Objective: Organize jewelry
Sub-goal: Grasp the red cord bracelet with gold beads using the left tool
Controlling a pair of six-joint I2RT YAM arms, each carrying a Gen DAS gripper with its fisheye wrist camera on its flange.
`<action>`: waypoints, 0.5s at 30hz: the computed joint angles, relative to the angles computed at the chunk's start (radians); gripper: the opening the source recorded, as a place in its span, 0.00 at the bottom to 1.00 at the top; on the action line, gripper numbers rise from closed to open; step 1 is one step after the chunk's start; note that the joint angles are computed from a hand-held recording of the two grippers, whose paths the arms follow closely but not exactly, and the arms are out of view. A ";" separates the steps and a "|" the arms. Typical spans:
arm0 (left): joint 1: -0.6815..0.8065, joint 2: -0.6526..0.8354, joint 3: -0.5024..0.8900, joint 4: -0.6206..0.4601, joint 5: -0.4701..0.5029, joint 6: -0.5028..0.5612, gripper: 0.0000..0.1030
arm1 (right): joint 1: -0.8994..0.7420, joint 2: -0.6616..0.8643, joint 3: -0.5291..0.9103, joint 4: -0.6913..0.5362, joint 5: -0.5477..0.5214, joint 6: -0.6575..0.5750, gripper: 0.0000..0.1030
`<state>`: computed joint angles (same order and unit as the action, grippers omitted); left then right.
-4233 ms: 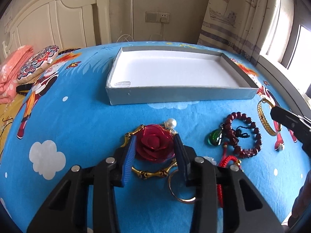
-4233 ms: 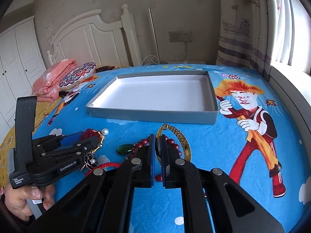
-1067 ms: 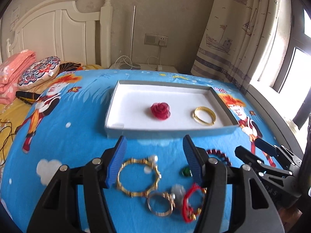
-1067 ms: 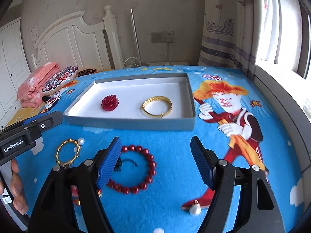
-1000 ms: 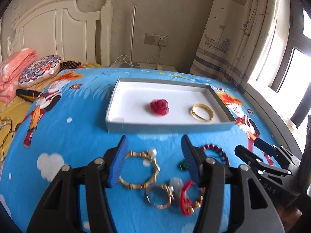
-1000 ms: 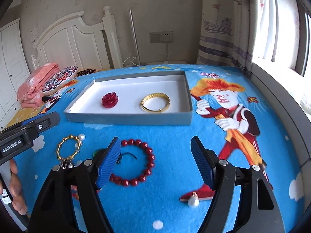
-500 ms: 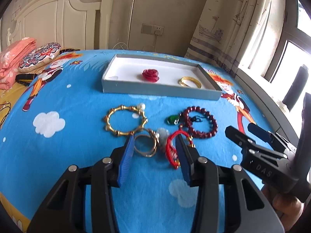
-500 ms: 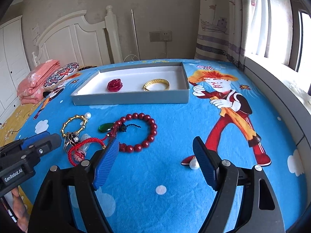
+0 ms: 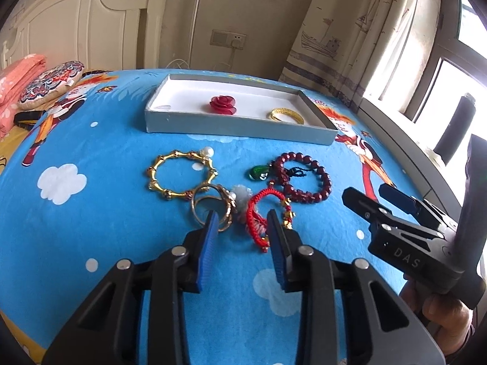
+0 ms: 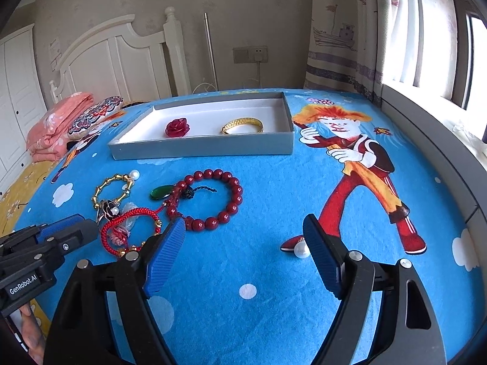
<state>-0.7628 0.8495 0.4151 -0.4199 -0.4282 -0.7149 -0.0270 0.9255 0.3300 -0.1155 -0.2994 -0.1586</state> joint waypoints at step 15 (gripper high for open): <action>0.057 0.098 -0.014 0.107 0.108 0.045 0.12 | 0.010 0.028 0.010 0.006 -0.005 0.000 0.73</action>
